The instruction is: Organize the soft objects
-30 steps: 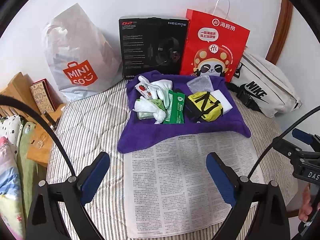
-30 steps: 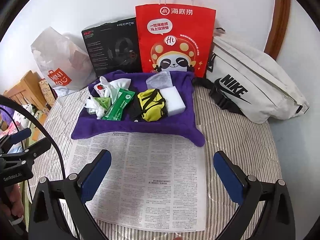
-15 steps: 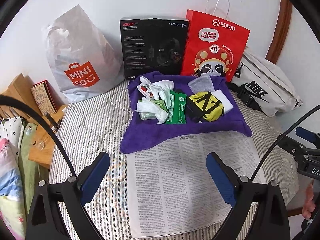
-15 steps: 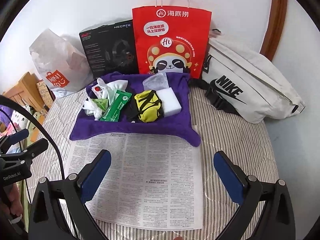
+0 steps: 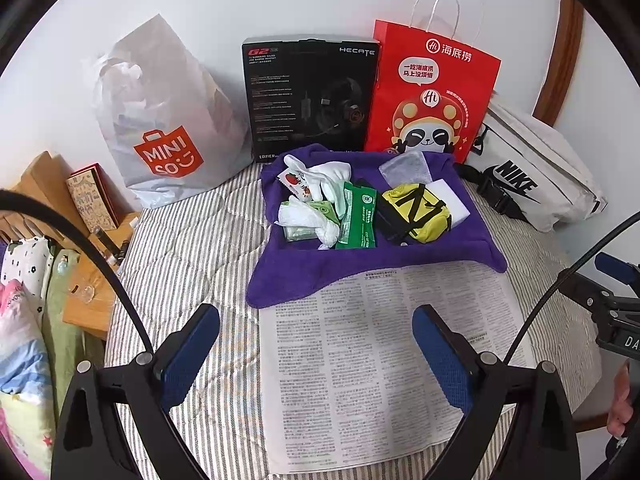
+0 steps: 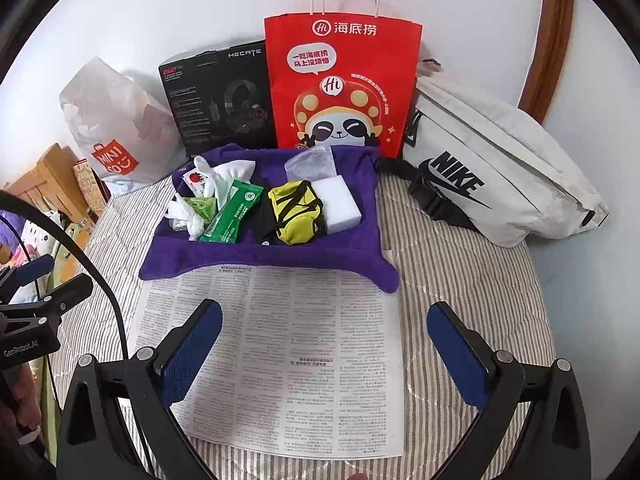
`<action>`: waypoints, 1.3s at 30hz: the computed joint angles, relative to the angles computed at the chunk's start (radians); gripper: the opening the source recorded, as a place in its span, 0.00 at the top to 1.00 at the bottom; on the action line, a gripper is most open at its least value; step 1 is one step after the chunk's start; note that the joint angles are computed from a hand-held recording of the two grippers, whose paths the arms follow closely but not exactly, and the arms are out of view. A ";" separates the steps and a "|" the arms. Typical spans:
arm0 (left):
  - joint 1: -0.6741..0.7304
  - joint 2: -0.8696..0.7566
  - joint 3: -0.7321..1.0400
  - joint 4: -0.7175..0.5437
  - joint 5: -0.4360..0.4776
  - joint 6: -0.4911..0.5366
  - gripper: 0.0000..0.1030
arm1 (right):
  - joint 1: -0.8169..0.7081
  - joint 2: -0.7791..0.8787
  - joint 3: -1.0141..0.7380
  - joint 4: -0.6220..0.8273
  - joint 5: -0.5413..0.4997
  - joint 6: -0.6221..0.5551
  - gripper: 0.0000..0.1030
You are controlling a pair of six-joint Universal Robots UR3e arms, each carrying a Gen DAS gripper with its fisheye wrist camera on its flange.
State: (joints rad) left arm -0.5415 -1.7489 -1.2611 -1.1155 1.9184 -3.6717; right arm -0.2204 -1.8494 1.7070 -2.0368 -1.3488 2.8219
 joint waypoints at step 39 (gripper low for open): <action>-0.004 -0.001 0.011 -0.016 0.001 0.015 0.05 | -0.012 -0.012 -0.004 0.023 0.008 -0.011 0.02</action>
